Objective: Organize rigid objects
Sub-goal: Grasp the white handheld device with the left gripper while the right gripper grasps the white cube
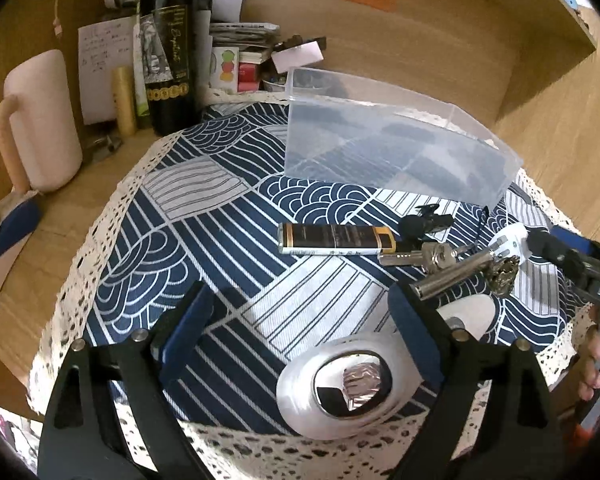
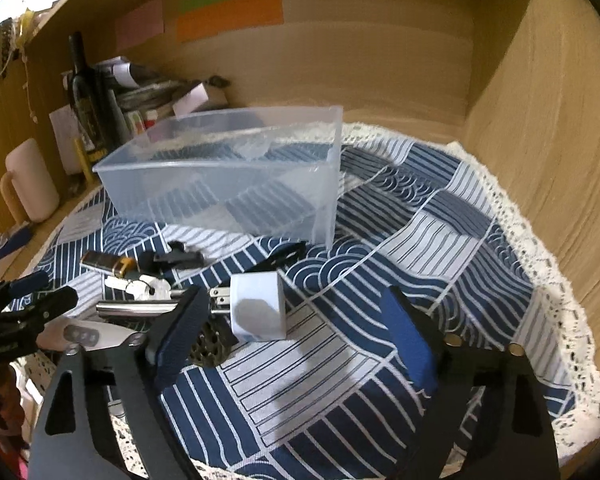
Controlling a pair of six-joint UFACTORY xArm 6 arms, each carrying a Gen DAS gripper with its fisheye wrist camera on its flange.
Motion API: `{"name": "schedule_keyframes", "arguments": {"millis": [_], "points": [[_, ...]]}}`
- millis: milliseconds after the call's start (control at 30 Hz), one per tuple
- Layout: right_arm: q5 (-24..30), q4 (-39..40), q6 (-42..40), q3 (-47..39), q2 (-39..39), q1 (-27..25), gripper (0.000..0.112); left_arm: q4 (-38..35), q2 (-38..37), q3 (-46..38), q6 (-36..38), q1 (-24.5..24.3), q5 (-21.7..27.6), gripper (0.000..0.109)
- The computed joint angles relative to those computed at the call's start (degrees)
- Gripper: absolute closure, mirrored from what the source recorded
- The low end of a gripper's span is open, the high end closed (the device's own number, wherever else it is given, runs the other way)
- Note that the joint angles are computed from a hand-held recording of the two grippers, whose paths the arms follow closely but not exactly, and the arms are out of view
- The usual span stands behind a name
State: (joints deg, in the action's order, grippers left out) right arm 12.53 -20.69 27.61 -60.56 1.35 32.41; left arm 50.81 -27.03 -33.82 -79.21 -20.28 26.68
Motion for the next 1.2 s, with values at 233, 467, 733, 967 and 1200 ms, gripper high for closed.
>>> {"name": "schedule_keyframes", "arguments": {"millis": [233, 467, 733, 967, 1200], "points": [[1.56, 10.41, -9.02, -2.34, 2.73, 0.85, 0.056, 1.37, -1.66, 0.51, -3.49, -2.15, 2.62, 0.018], [1.11, 15.66, -13.7, -2.76, 3.61, 1.46, 0.084, 4.98, -1.61, 1.39, -8.33, -2.48, -0.19, 0.039], [-0.6, 8.33, -6.96, -1.38, 2.16, 0.51, 0.085, 3.58, -2.26, 2.13, -6.8, -0.59, -5.25, 0.06], [-2.22, 7.78, -6.75, -0.48, 0.58, 0.14, 0.085, -2.6, -2.77, 1.61, -1.67, 0.73, -4.62, 0.071], [-3.2, 12.38, -10.61, 0.76, -0.32, 0.39, 0.085, 3.34, -3.02, -0.3, -6.08, -6.31, 7.45, 0.029]]}}
